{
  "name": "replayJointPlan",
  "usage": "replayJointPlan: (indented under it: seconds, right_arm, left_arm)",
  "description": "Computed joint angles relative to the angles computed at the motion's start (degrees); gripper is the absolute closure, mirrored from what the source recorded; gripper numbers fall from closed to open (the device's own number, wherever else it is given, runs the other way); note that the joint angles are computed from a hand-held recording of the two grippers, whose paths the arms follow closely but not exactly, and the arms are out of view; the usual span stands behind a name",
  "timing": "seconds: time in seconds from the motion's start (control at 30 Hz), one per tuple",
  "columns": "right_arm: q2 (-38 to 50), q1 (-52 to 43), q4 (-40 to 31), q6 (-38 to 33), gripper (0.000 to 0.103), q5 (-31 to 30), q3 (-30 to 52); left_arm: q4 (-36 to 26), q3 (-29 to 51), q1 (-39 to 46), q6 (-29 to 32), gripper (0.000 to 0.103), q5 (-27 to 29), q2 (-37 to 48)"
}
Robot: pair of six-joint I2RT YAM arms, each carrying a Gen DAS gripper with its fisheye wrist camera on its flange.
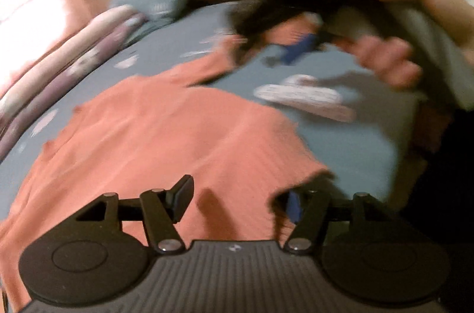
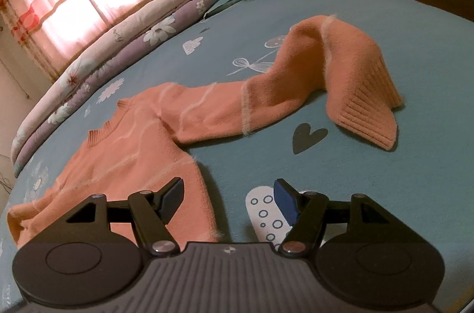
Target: Fold clothes
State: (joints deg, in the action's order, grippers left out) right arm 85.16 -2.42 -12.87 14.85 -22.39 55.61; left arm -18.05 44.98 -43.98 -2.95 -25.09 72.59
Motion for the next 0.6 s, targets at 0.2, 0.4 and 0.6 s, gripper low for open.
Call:
replayJointPlan:
  seconds: [0.2,0.4,0.6]
  right_arm:
    - [0.45,0.43,-0.82,-0.77,0.031,-0.59,0.61]
    - [4.1,-1.5,-2.7,1.11,0.031,-10.93,2.59]
    - [7.92,-1.09,-4.29,2.33,0.032,-24.39,4.07]
  left_arm:
    - [-0.23,-4.58,9.46,-6.29,0.036,4.11,-5.74]
    - [-0.1,-7.08,16.8,-14.69,0.035,9.44,-9.26]
    - [-0.73,-8.8,18.64,-17.16,0.035,10.65,-11.58]
